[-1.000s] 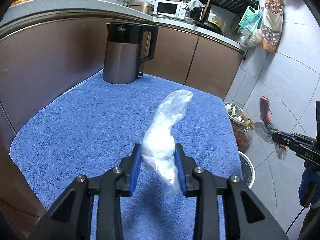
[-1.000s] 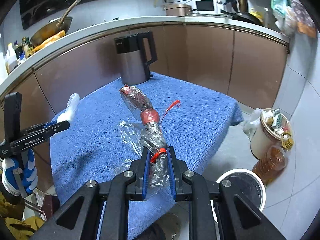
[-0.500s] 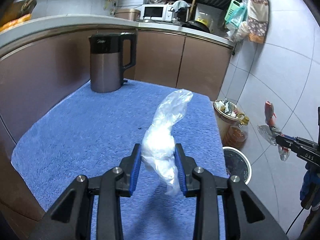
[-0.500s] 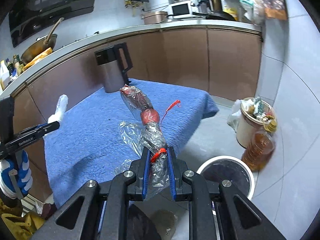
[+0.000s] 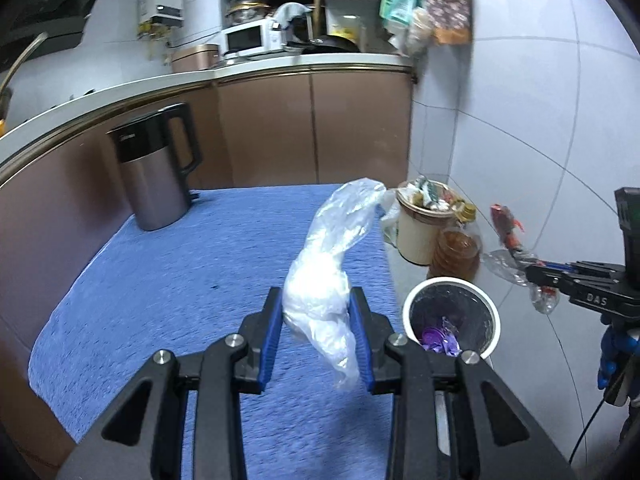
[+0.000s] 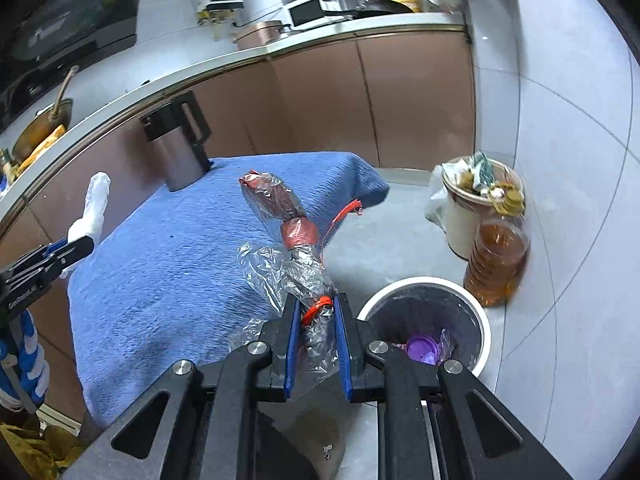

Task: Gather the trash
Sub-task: 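Carry the white bag and sausage wrapper over the bin and open both tools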

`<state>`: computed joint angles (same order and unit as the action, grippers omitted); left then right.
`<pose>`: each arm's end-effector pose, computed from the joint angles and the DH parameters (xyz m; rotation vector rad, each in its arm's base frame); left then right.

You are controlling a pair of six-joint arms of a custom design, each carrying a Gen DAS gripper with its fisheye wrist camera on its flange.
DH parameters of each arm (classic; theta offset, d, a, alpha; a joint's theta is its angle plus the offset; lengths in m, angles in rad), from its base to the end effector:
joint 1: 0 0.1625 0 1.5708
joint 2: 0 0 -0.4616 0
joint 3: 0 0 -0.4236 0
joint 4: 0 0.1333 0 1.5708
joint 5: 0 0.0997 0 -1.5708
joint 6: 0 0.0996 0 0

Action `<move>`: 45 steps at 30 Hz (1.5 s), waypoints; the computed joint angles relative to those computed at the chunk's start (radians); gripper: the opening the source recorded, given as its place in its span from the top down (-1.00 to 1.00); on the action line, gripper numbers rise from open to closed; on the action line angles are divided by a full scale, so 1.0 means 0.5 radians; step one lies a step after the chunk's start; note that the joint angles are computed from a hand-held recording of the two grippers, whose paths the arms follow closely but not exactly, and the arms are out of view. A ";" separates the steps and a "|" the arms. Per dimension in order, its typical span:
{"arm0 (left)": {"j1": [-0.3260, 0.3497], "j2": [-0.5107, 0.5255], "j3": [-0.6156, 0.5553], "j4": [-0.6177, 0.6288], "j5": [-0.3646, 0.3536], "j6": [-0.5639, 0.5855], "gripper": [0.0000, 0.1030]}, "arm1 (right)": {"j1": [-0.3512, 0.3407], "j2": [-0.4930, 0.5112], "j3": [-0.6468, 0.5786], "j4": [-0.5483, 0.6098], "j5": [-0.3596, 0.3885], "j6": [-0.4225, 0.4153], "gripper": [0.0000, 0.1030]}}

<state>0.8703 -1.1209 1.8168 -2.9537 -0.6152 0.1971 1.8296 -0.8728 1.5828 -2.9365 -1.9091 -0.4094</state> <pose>-0.2480 -0.6272 0.3254 0.5797 2.1307 -1.0321 0.2899 -0.7034 0.2263 0.7189 -2.5376 0.8592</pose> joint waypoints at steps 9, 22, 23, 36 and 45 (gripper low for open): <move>0.020 0.214 -0.200 0.193 -0.086 0.028 0.40 | -0.109 0.000 -0.012 0.038 0.030 0.076 0.69; 0.094 0.526 -0.523 0.543 -0.238 0.010 0.40 | -0.251 0.028 -0.066 0.116 0.047 0.191 0.69; 0.100 0.555 -0.554 0.580 -0.254 0.003 0.40 | -0.265 0.035 -0.075 0.125 0.046 0.205 0.69; 0.214 1.023 -1.206 1.113 -0.487 -0.076 0.39 | -0.390 0.178 -0.283 0.273 -0.014 0.296 0.66; 0.301 1.181 -1.499 1.272 -0.795 -0.239 0.02 | -0.426 0.296 -0.459 0.359 -0.109 0.307 0.42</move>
<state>1.0208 -0.5305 1.0674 -2.3175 -1.0127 0.0774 1.6168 -0.7250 1.3533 -2.7572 -1.9635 -0.2557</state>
